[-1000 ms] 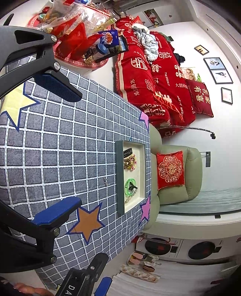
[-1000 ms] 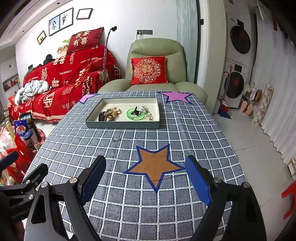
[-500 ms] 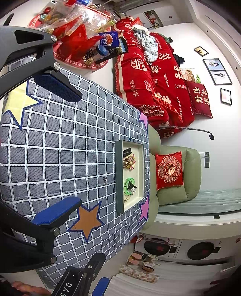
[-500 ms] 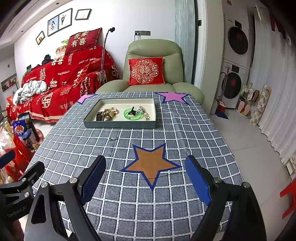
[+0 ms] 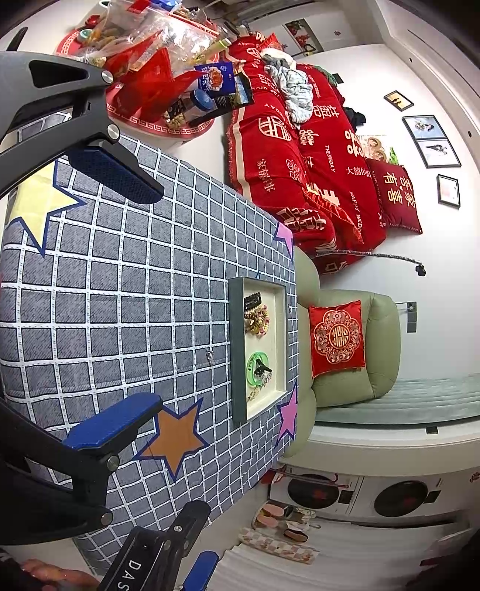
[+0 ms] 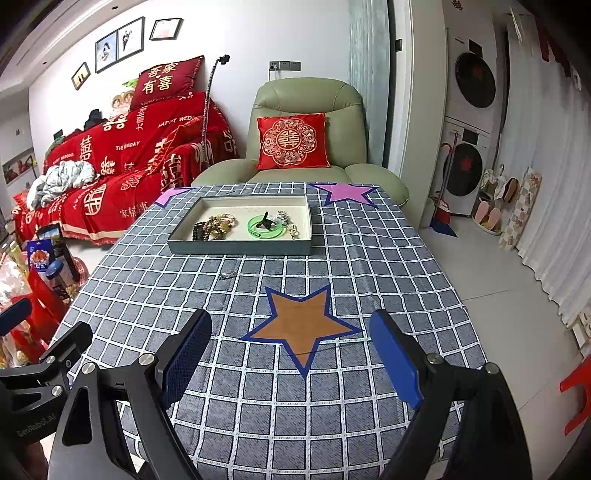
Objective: Organize jewelry
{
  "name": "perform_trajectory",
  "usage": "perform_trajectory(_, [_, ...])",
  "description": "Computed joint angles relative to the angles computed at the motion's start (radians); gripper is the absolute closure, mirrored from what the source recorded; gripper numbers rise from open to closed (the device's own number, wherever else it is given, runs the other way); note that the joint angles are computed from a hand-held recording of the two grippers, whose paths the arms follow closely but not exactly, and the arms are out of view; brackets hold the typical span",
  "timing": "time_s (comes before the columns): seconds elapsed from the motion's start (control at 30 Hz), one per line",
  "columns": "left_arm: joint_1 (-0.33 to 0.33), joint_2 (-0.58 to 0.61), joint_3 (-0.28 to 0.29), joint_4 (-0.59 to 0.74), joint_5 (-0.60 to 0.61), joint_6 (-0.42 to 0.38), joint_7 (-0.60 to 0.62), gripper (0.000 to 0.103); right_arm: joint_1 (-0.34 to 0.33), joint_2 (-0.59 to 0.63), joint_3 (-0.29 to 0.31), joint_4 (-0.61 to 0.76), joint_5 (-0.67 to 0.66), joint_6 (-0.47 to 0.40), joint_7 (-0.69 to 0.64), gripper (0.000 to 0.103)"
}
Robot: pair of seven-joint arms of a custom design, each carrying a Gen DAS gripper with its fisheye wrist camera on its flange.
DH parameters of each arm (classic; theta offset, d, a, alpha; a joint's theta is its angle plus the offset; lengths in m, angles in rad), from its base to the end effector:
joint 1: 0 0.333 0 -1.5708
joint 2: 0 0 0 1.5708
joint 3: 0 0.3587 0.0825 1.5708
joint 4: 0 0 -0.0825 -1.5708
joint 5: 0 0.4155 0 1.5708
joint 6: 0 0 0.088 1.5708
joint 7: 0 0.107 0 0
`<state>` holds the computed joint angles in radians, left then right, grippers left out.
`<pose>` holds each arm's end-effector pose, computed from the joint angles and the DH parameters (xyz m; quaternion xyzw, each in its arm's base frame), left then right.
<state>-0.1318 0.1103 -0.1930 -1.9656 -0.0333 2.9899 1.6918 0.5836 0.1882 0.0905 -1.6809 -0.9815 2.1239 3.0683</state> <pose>0.6308 -0.2041 0.5571 -0.4941 0.7485 -0.3545 0.2646 0.5633 0.3960 0.5642 -0.5002 0.7475 -0.3694 0.2335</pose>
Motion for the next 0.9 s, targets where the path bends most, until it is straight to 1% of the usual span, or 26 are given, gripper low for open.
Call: perform_trajectory(0.9, [-0.001,0.0,-0.001,-0.001,-0.007,-0.001,0.004,0.0,0.001,-0.001,0.001,-0.001,-0.002,-0.004,-0.001,0.014])
